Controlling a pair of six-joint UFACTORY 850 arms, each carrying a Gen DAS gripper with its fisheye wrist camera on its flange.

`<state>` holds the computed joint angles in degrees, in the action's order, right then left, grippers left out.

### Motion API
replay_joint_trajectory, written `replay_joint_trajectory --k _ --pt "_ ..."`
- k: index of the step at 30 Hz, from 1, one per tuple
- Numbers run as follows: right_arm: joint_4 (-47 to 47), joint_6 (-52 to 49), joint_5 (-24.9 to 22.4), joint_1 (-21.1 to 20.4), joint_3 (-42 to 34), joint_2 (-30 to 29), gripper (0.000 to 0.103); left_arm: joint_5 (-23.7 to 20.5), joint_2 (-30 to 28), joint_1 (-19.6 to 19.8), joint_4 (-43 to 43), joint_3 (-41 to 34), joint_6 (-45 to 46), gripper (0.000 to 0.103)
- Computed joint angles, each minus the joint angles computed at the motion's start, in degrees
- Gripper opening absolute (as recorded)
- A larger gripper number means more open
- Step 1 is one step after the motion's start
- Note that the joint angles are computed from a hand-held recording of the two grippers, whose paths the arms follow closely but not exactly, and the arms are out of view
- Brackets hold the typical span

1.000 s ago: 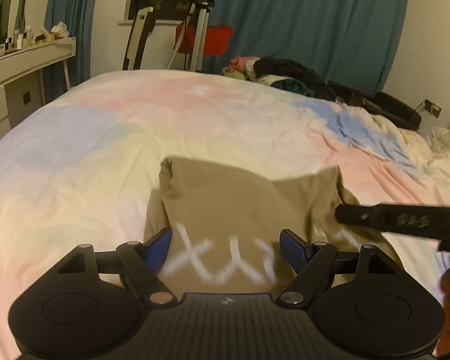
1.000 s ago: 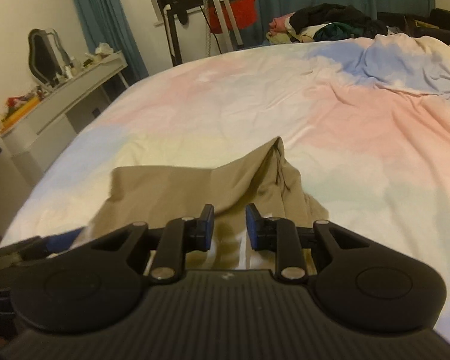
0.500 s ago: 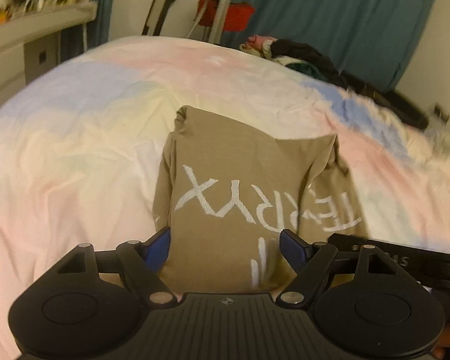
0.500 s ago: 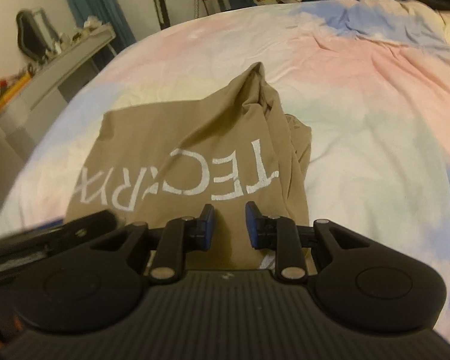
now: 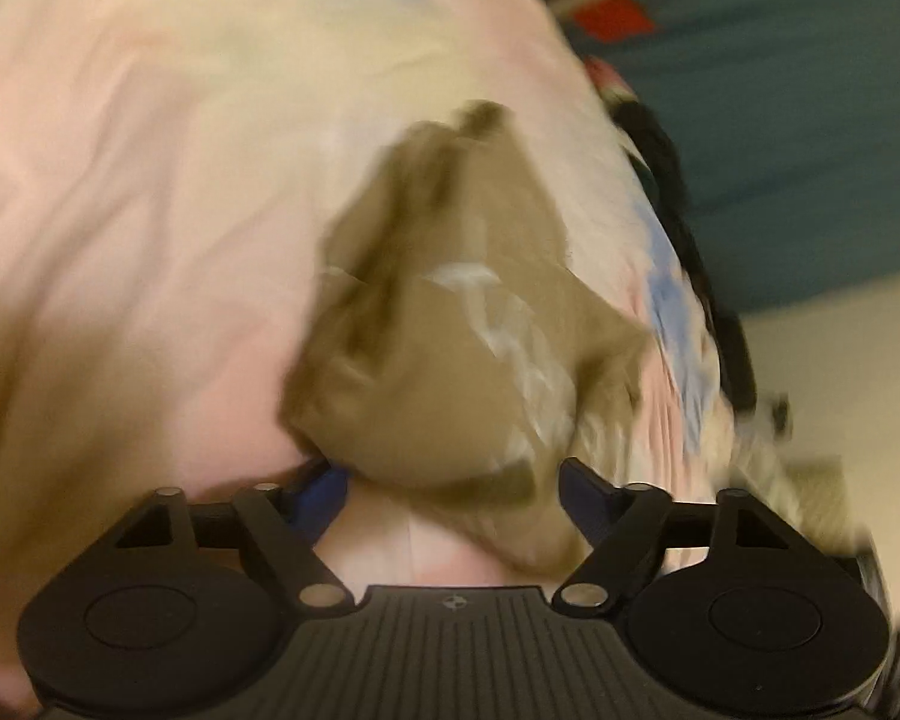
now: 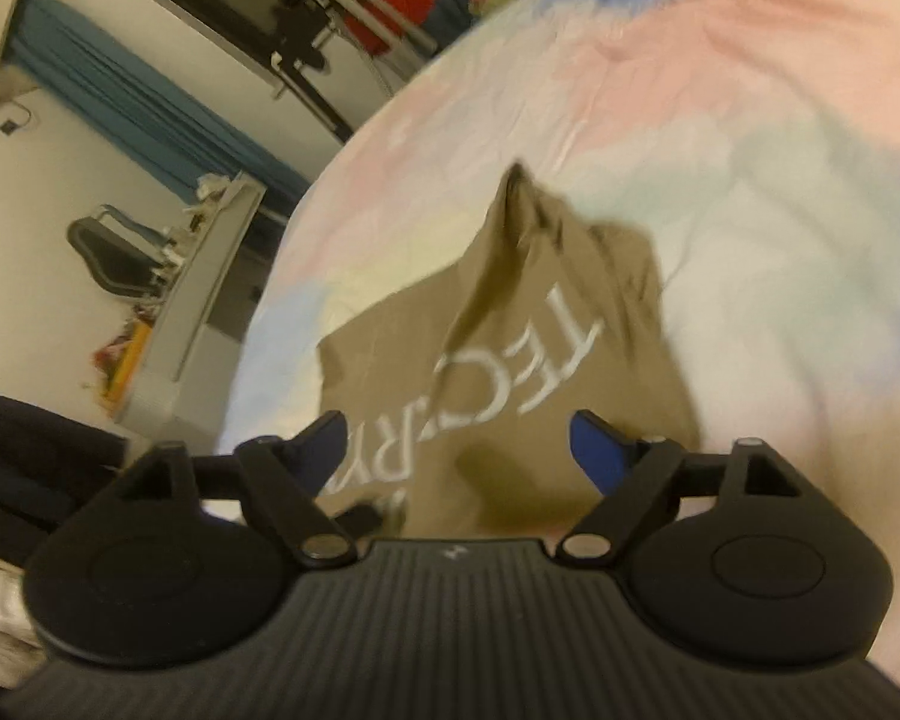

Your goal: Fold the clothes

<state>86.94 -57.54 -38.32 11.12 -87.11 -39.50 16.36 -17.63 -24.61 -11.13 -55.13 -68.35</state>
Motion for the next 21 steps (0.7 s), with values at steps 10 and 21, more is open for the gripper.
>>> replay_joint_trajectory --k 10,21 --pt "4.88 20.25 -10.27 -0.23 -0.62 -6.04 0.082 8.38 0.18 -1.40 -15.16 2.38 7.33 0.029" --pt "12.72 13.14 1.65 0.53 0.19 -5.75 0.029 11.57 1.80 -1.79 -15.38 4.50 5.94 0.028"
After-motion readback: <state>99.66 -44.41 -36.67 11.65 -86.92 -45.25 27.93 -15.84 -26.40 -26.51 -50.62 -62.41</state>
